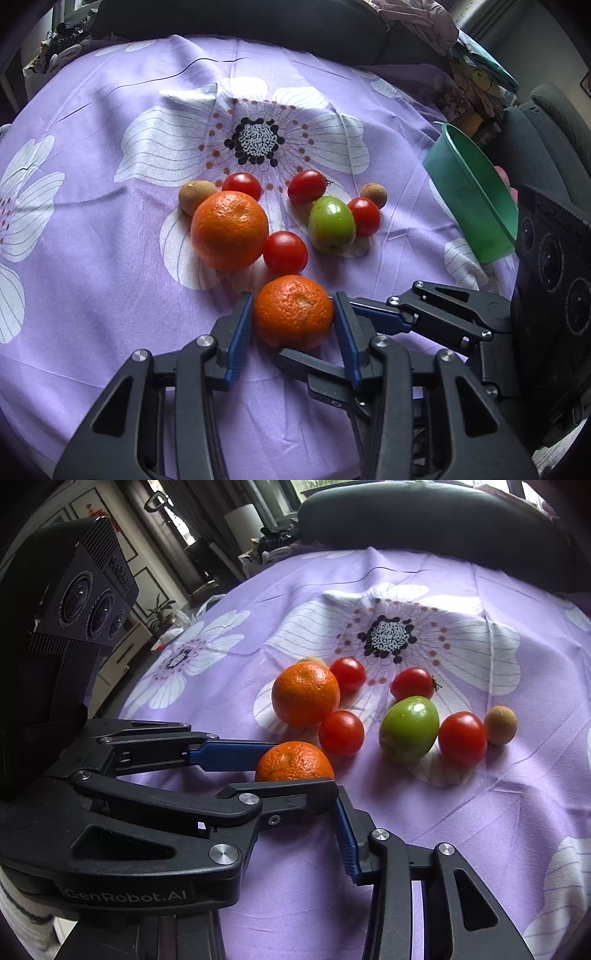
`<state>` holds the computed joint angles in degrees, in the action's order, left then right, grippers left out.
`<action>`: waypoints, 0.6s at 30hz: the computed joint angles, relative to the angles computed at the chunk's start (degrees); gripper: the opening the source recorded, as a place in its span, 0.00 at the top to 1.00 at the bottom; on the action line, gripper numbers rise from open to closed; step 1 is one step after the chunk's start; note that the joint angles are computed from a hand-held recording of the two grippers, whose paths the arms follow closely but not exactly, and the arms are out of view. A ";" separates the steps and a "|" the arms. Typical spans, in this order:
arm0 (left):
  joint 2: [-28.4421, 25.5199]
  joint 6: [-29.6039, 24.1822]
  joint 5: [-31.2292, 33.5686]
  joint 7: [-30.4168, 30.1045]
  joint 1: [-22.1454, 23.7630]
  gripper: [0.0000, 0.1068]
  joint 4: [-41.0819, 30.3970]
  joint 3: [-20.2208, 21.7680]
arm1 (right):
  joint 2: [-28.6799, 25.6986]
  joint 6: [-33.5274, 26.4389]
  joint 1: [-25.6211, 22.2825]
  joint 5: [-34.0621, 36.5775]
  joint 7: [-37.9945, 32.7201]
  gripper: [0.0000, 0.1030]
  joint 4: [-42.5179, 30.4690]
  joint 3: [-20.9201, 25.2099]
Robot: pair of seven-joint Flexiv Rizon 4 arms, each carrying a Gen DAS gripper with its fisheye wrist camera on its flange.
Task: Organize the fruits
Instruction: 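Close the left gripper around the orange, then carry the orange over the green bowl and open the left gripper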
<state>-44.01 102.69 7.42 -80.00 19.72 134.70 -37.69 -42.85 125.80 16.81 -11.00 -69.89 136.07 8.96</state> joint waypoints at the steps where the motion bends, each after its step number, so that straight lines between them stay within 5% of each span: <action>1: 0.32 -0.02 0.08 0.04 -0.14 0.60 -0.02 -0.19 | -0.15 1.39 -0.41 0.11 -0.11 0.59 0.37 0.29; 13: 0.74 -1.17 1.09 5.16 -8.13 0.60 -9.17 -7.01 | 8.37 13.44 2.15 15.87 -4.29 0.59 9.14 -5.71; 18: -3.72 -6.55 -1.47 10.60 -13.54 0.60 -17.48 -9.31 | 11.37 13.77 -0.85 20.31 -5.40 0.59 11.02 -7.90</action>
